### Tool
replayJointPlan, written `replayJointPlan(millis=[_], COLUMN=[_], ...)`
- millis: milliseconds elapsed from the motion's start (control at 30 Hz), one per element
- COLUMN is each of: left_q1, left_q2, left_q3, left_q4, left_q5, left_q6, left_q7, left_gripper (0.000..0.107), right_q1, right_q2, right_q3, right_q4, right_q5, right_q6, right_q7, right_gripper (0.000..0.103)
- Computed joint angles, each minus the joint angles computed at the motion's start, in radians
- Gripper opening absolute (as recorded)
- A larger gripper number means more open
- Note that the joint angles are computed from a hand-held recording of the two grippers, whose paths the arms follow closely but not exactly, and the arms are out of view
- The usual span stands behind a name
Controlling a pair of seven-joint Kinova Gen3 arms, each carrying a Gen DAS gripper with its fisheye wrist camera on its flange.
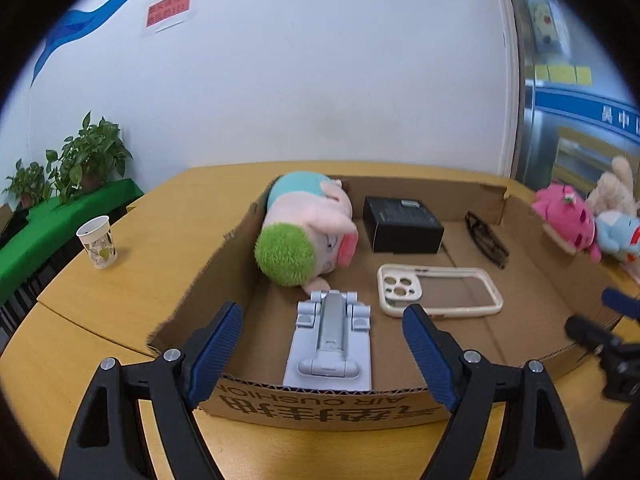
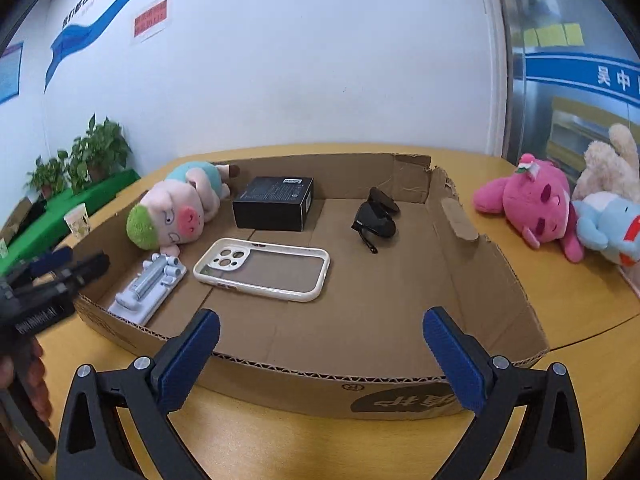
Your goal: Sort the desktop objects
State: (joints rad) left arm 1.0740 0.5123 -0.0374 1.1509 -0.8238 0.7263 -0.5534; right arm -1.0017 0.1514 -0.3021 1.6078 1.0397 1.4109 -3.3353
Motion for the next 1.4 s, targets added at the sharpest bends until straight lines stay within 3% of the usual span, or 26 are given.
replayJointPlan(millis=[133, 300, 533, 1400], left_q1=[0.07, 0.056, 0.028, 0.025], left_q2=[-0.006, -0.027, -0.024, -0.021], left_q3=[-0.087, -0.064, -0.026, -0.024], left_q4=[0.082, 0.145, 0.137, 0.13], left_q5=[-0.099, -0.22, -0.228, -0.224], left_q6=[-0.069, -0.123, -0.115, -0.114], left_q7=[0.116, 0.224, 0.214, 0.207], left_gripper=[0.083, 0.085, 0.087, 0.088], right_q1=[-0.026, -0.061, -0.059, -0.059], right_q2=[0.016, 0.035, 0.036, 0.036], right_q3=[-0.001, -0.003, 0.002, 0.002], right_q4=[0.029, 0.059, 0.056, 0.056], right_q5=[0.058, 0.126, 0.126, 0.128], right_q6=[0.031, 0.072, 0.068, 0.068], right_q7=[-0.052, -0.11, -0.106, -0.106], right_gripper=[0.103, 0.103, 0.103, 0.103])
